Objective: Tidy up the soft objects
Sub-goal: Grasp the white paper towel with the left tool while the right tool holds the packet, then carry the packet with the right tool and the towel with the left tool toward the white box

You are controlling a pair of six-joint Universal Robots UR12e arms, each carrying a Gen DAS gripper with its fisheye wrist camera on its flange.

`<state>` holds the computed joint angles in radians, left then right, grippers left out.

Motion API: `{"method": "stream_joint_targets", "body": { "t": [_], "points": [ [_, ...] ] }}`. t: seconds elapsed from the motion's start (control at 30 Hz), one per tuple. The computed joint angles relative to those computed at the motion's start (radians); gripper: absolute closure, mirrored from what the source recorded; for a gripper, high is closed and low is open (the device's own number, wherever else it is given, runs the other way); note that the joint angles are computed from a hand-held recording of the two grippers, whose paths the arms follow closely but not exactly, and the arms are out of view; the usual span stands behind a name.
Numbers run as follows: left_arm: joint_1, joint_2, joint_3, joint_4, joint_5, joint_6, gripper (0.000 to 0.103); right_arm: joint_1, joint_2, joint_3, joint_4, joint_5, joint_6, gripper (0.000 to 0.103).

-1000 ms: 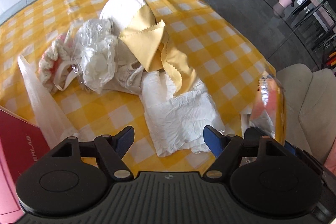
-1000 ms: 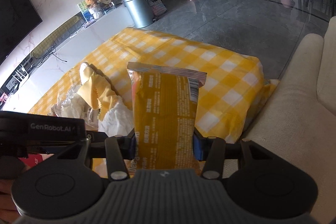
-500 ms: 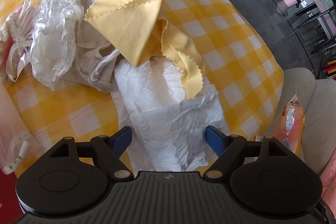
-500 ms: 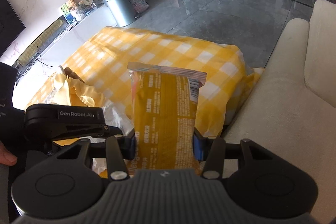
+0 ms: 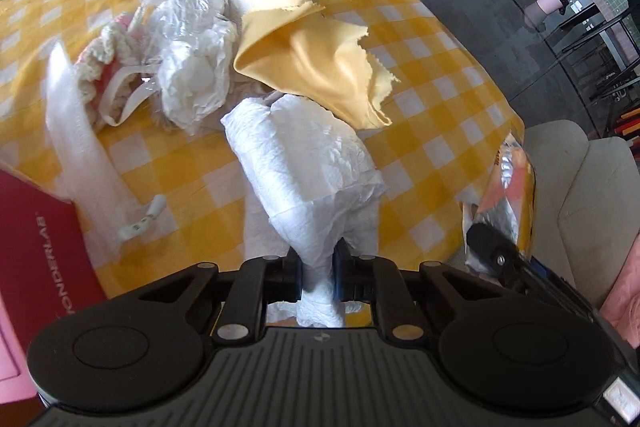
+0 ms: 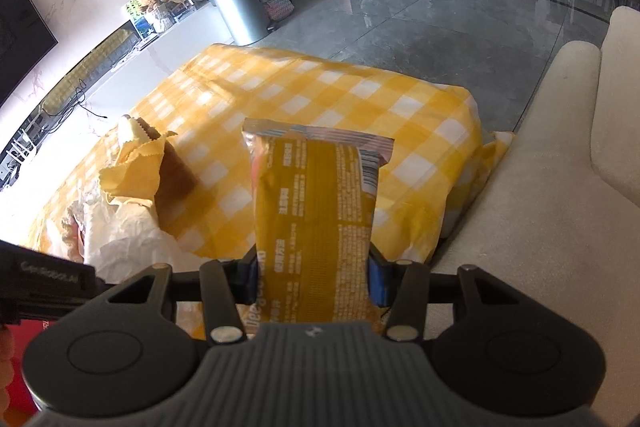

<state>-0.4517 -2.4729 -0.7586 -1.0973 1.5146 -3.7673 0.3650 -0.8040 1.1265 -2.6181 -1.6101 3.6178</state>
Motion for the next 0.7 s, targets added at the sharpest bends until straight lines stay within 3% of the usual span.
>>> {"method": "stream_joint_targets", "body": {
  "t": [0.13, 0.27, 0.33, 0.7],
  "points": [
    [0.000, 0.106, -0.181, 0.116, 0.030, -0.046, 0.087, 0.002, -0.002, -0.001, -0.005, 0.028, -0.017, 0.054],
    [-0.018, 0.176, -0.285, 0.166, 0.176, -0.059, 0.087, 0.007, -0.004, -0.001, -0.030, 0.055, -0.036, 0.054],
    [-0.023, 0.206, -0.331, 0.202, 0.215, -0.051, 0.087, 0.013, -0.003, -0.007, -0.033, 0.050, -0.047, 0.054],
    [-0.038, 0.296, -0.459, 0.399, 0.242, -0.042, 0.087, 0.039, -0.003, -0.027, -0.071, 0.089, -0.140, 0.054]
  ]
}}
